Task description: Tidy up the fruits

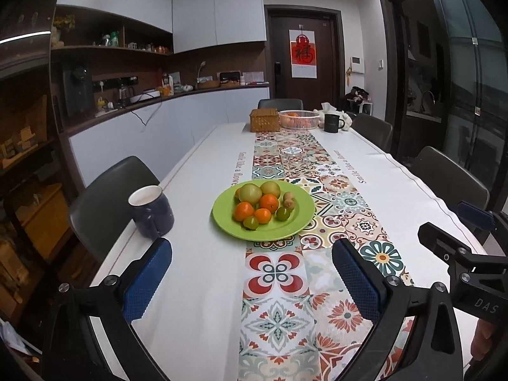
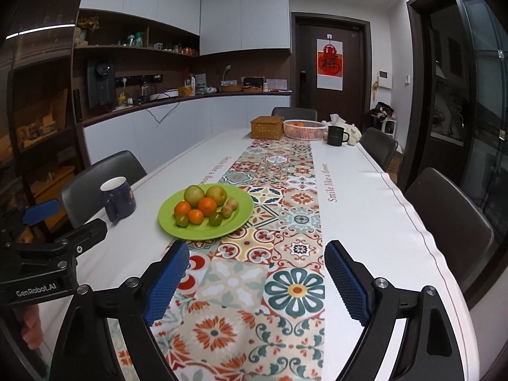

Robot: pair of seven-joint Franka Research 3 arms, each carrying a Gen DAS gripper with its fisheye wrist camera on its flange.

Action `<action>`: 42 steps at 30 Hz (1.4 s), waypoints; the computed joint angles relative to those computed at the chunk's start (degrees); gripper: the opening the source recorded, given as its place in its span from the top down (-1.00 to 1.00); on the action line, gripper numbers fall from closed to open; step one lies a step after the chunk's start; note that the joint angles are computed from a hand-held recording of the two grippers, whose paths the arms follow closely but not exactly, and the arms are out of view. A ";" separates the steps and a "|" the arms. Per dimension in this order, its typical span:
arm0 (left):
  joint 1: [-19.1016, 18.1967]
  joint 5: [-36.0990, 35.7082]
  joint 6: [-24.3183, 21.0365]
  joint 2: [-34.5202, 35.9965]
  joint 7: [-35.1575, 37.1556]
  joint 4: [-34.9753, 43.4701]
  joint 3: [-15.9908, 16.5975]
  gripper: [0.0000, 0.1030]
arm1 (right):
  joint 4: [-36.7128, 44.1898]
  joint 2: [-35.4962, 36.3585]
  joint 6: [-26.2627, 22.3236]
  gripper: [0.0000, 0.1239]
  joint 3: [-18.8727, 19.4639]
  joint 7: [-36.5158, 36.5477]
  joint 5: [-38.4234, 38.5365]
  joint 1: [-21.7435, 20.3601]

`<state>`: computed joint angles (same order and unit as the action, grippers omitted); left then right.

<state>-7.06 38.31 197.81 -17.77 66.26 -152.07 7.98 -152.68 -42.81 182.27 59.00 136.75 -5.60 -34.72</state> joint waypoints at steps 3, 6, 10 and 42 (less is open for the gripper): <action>-0.44 0.81 -0.18 -1.41 -0.26 -1.22 0.90 -1.00 | -0.76 -0.91 -0.41 -0.42 -0.59 0.38 0.25 1.45; -0.58 0.72 -0.47 -2.57 0.09 -2.33 1.23 -1.00 | -1.56 -1.88 -0.55 -0.42 -1.14 0.78 0.24 2.73; -0.05 -0.53 -0.51 -3.60 0.99 -3.51 0.82 -1.00 | -1.94 -2.50 -1.12 -0.42 -1.45 1.02 -0.09 3.82; -1.90 -5.02 -1.49 -4.93 4.78 -5.28 2.36 -1.00 | -1.85 -0.82 -1.86 -0.42 -1.81 2.26 -1.94 4.96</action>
